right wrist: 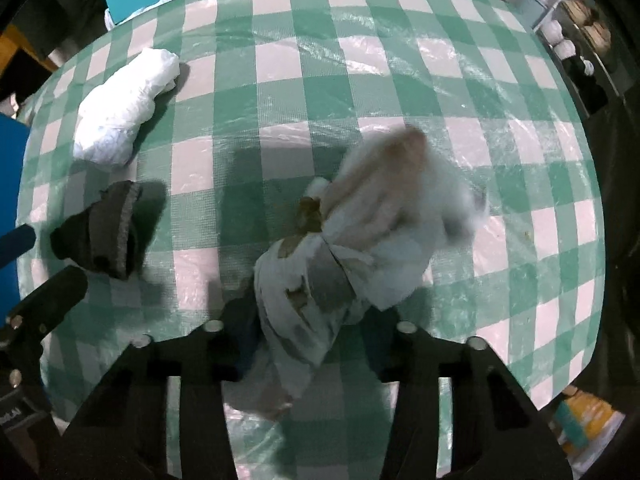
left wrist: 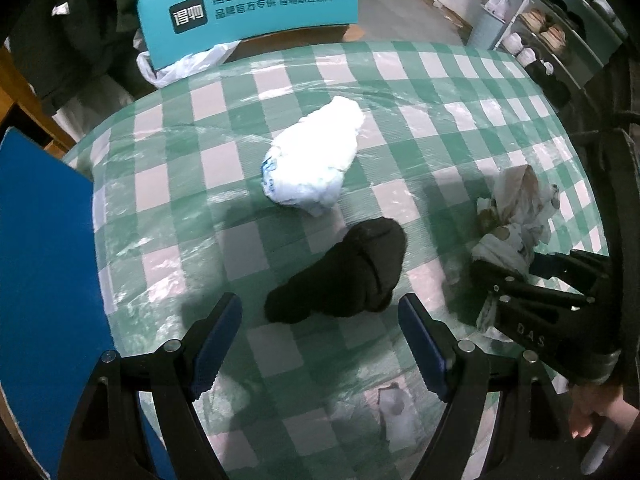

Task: Organize soft objects
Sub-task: 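Lift the white bag with the right gripper while the left grasps the black sock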

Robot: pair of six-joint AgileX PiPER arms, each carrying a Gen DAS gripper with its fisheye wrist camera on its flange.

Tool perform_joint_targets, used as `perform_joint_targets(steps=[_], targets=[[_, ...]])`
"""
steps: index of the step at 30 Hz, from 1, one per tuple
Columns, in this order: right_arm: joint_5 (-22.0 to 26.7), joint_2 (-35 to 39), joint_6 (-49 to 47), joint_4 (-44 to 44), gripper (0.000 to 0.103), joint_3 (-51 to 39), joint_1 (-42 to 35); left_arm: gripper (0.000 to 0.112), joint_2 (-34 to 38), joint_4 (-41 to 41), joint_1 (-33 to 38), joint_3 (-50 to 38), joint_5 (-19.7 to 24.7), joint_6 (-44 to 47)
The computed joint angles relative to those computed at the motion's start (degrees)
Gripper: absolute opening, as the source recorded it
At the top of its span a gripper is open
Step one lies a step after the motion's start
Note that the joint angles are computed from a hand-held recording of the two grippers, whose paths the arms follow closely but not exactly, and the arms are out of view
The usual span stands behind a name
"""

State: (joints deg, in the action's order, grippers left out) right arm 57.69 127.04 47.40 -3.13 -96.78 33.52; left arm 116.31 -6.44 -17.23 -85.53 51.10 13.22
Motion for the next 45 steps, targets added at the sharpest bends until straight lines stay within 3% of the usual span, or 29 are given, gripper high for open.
perform_joint_targets(steps=[5,19,31,45], targets=[[-1.28,-1.77,-1.21,-0.63,0.033,2.43,-0.36,0.082,1.71,-0.12,-1.13,-1.68,0.64,-0.44],[-4.5,-10.08,0.4,-1.84,0.033,10.41,0.74,0.086,5.06,2.39,-3.61,-3.06,-0.93,-2.74],[-5.34,-11.25,-1.72,-0.68,0.033,11.61,-0.97,0.051,6.07,1.81,-3.33,-3.19,-1.94,-2.16],[-2.15,-12.98,0.14,-4.4,0.033,9.53,1.22,0.049,0.67,3.07,-3.25,0.79,-3.13,-2.62]])
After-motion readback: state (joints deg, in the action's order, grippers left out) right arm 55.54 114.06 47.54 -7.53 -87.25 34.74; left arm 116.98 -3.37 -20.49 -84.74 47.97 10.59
